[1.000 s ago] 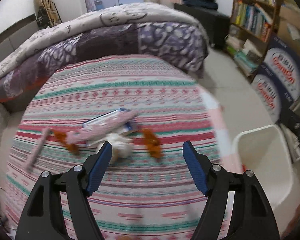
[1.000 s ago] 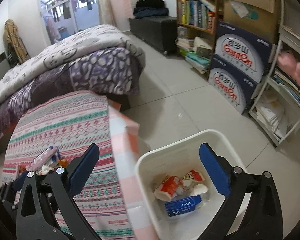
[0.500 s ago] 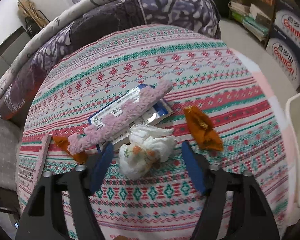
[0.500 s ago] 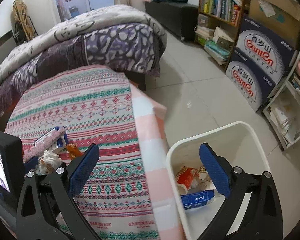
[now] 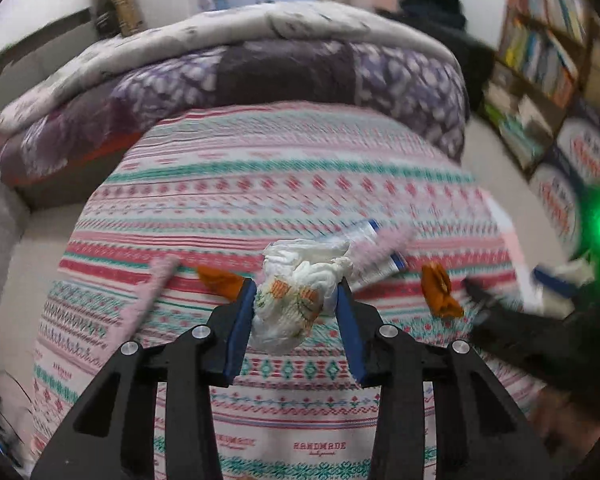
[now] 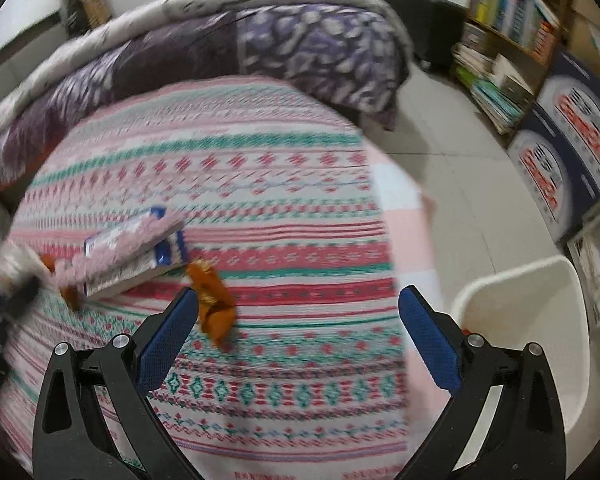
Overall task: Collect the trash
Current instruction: 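Grasp the orange snack wrapper with right tool while left tool lifts the tissue, then carry both items to the bin and open the right tool to drop the wrapper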
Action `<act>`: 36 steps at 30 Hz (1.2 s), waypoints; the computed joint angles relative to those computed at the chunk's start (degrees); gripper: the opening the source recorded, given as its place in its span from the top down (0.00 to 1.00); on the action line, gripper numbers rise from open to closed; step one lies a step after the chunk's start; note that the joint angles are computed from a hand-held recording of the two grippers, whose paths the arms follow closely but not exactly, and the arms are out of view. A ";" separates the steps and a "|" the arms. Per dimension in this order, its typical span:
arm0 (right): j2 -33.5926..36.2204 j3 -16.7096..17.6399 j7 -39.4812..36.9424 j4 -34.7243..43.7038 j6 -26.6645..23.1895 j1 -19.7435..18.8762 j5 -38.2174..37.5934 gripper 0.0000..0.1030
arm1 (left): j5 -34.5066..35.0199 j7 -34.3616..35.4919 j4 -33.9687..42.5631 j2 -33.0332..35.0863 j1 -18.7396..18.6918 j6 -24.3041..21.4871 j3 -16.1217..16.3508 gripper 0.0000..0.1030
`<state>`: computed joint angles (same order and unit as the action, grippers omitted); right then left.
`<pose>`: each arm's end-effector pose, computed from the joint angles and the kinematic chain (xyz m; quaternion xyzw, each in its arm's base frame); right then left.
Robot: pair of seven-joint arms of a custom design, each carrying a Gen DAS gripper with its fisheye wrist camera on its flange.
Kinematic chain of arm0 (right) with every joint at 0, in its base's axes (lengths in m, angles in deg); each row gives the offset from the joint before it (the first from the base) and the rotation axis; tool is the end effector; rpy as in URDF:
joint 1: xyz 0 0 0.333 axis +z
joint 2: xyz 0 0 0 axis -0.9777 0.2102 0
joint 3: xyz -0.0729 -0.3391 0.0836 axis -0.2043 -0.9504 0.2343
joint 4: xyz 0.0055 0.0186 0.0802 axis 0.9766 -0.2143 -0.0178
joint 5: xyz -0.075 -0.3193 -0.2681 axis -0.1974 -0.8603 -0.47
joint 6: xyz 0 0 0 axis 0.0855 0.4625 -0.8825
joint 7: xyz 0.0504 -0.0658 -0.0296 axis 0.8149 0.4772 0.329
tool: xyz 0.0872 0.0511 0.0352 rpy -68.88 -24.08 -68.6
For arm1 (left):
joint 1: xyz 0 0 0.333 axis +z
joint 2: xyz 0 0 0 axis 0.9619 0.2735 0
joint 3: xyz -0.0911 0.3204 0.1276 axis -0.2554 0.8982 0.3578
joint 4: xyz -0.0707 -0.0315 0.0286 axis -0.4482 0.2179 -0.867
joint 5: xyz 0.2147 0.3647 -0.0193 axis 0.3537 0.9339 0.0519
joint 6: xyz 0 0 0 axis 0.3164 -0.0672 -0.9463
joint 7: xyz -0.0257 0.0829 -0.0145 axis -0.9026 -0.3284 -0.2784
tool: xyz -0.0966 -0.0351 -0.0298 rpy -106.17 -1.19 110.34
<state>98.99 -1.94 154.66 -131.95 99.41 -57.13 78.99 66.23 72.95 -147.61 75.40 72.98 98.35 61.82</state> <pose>0.7191 0.2380 0.4967 -0.7214 0.6374 -0.1923 0.1905 0.6611 -0.0901 0.5454 -0.7195 0.6196 -0.2106 0.2326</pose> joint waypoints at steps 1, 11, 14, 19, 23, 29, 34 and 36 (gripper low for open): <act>0.51 -0.02 -0.31 0.41 -0.22 0.31 -0.61 0.08 | -0.56 -0.89 -0.47 -0.67 0.33 0.57 0.28 0.61; 3.65 1.94 -5.53 3.40 -1.70 0.63 3.61 0.77 | -0.06 -9.35 -4.98 -5.54 3.22 3.53 2.00 0.61; 2.77 2.85 -6.75 2.73 -0.82 0.37 6.41 0.79 | 0.87 -11.58 -5.97 -6.30 4.06 3.83 2.30 0.61; -1.92 3.26 -7.60 -1.77 6.17 1.48 7.30 0.79 | 3.72 -16.80 -7.18 -7.66 5.09 4.91 2.41 0.61; -6.87 1.32 -4.12 -6.29 13.26 3.79 2.50 0.79 | 13.31 -26.13 -7.80 -9.18 5.81 6.29 1.82 0.61; -11.11 0.06 3.12 -10.04 19.14 3.90 -4.05 0.79 | 28.08 -40.91 -8.53 -11.94 6.90 6.11 0.11 0.61; -13.42 -0.51 8.60 -12.54 22.58 3.26 -9.57 0.78 | 32.11 -44.59 -9.29 -13.40 6.37 5.93 -1.00 0.61; -14.31 -0.15 9.74 -13.68 23.17 2.55 -10.13 0.78 | 32.04 -44.23 -9.44 -13.60 5.86 6.15 -1.29 0.61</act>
